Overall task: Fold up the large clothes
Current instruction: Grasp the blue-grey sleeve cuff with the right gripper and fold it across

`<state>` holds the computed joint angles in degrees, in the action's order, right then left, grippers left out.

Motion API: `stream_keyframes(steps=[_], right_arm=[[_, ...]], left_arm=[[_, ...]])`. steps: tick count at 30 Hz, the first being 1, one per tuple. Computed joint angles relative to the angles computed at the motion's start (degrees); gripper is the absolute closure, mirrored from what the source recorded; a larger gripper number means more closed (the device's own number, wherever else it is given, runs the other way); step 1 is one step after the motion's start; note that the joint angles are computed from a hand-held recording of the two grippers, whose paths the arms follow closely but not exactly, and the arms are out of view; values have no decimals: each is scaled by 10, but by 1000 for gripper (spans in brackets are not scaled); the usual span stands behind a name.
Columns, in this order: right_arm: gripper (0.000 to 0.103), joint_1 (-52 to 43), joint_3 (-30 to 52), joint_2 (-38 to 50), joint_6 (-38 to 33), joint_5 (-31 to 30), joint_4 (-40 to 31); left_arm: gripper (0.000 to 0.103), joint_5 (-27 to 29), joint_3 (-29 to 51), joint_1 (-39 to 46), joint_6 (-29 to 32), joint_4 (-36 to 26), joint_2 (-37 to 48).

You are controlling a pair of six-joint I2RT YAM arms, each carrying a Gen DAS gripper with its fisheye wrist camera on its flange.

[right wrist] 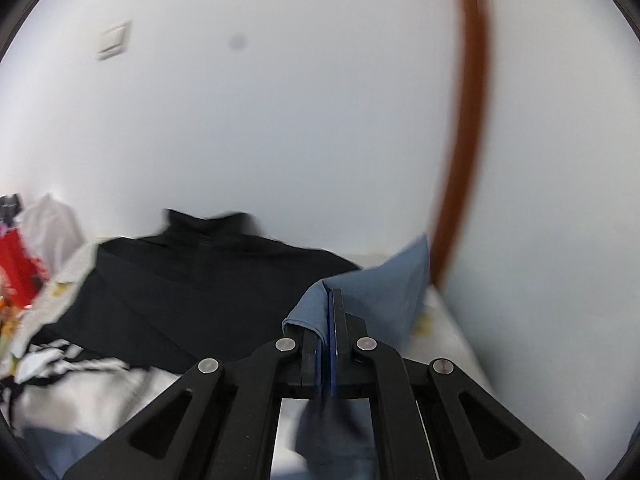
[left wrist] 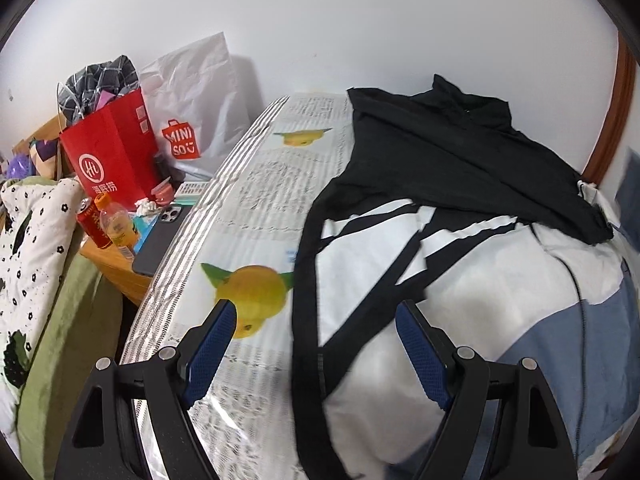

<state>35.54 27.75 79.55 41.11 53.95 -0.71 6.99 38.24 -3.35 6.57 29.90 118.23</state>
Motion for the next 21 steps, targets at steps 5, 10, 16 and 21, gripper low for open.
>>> stream_keyframes(steps=[5, 10, 16, 21], right_arm=[[100, -35, 128, 191, -117, -97, 152], [100, -49, 272, 370, -148, -161, 176], [98, -67, 386, 490, -116, -213, 120], [23, -67, 384, 500, -95, -223, 96]], left_arm=[[23, 45, 27, 25, 11, -13, 35], [23, 59, 41, 22, 22, -19, 54], [23, 67, 40, 16, 25, -26, 55], [23, 73, 32, 17, 23, -32, 41]])
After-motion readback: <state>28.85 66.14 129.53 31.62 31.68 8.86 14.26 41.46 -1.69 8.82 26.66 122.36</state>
